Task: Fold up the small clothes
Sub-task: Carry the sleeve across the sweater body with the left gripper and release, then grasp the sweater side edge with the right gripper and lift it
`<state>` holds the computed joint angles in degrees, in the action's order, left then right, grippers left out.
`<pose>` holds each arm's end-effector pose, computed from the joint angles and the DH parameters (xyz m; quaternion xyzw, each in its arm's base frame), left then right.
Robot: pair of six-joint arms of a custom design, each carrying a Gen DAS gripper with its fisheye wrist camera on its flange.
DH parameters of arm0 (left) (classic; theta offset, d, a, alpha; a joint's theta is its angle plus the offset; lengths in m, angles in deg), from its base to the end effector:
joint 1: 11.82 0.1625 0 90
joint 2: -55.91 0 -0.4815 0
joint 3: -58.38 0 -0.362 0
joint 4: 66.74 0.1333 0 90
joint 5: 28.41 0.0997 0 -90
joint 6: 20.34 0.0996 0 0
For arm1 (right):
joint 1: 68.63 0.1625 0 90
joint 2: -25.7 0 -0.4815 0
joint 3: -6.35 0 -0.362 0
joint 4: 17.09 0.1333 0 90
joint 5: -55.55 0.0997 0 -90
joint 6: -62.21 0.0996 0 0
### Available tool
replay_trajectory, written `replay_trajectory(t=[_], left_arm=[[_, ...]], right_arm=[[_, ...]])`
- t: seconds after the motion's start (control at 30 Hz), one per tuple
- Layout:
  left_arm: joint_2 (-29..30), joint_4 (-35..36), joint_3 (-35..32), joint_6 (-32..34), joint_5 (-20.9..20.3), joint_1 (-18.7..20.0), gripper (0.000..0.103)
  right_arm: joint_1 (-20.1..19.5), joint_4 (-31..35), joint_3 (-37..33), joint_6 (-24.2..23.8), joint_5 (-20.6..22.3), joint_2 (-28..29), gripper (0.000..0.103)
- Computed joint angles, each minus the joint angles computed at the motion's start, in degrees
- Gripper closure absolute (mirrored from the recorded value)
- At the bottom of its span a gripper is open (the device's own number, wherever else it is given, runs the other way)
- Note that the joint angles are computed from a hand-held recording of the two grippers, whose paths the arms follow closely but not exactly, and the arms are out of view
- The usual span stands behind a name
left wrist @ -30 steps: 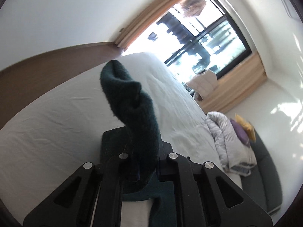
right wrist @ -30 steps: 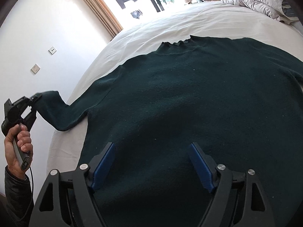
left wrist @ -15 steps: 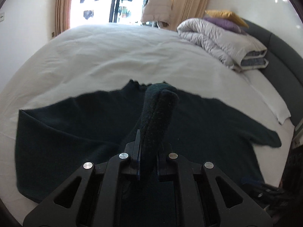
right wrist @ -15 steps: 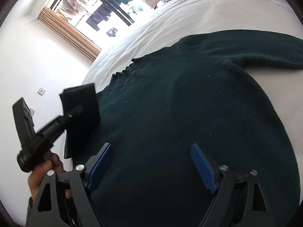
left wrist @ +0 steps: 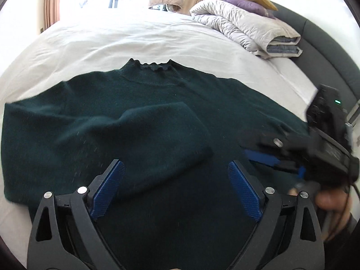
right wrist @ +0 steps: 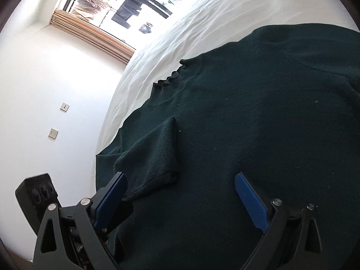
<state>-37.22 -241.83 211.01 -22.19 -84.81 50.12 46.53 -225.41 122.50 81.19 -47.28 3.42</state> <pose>0.0331 -0.3385 0.2996 0.1493 0.9237 -0.2776 0.2176 0.3353 -0.4524 -0.0633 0.0287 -0.9711 0.2360 0.0221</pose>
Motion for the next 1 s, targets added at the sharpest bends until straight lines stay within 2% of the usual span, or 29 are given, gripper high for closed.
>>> replay_trajectory(t=[0.1, 0.2, 0.27, 0.4, 0.53, 0.6, 0.63, 0.7, 0.8, 0.87, 0.9, 0.97, 1.0], left_arm=[[-5.5, 1.2, 0.2, 0.0, -3.8, 3.7, 0.008], [-7.8, -1.8, 0.3, 1.6, -5.5, 8.4, 0.009], [-7.9, -3.3, -0.4, 2.0, -6.6, 11.7, 0.009], [-5.0, -11.6, 0.2, 3.5, -7.8, 15.1, 0.009], [-1.7, -19.6, 1.6, 6.7, -9.0, 17.1, 0.009], [0.3, -24.5, 2.7, 9.4, -10.2, 18.4, 0.009], [1.1, -26.4, 2.7, 10.3, -11.8, 19.9, 0.009], [1.5, -27.1, 1.3, 10.7, -17.8, 24.4, 0.009], [2.0, -26.9, -1.2, 10.4, -26.5, 30.9, 0.009], [2.8, -26.8, -2.3, 10.5, -29.7, 33.4, 0.009], [3.1, -26.8, -2.7, 10.8, -29.9, 33.7, 0.009], [3.4, -27.0, -2.8, 11.2, -29.0, 33.4, 0.009], [3.2, -26.8, -2.8, 11.3, -28.6, 33.3, 0.009]], right_arm=[[-0.1, 3.0, -2.0, 0.9, -0.2, 0.3, 0.004], [-0.5, 5.3, -3.4, 2.4, 1.0, 0.2, 0.005], [-0.6, 7.7, -4.6, 3.9, 1.8, -0.2, 0.011], [0.9, 11.7, -7.1, 3.0, 1.1, -0.5, 0.014], [1.1, 20.3, -10.8, 4.8, 0.2, 0.5, 0.016], [1.1, 20.7, -12.1, 4.3, 0.0, 1.4, 0.016], [1.0, 20.3, -12.5, 4.3, 0.7, 1.7, 0.018], [0.3, 20.1, -13.4, 4.4, 4.7, 2.2, 0.026], [-0.4, 20.2, -14.5, 4.2, 7.1, 3.2, 0.027], [-1.0, 19.8, -15.3, 4.7, 7.7, 3.9, 0.037], [-1.2, 19.5, -15.7, 5.1, 7.6, 4.2, 0.041], [-1.3, 19.7, -15.5, 4.6, 7.1, 3.9, 0.064], [-1.3, 20.6, -15.7, 4.2, 6.2, 3.9, 0.071]])
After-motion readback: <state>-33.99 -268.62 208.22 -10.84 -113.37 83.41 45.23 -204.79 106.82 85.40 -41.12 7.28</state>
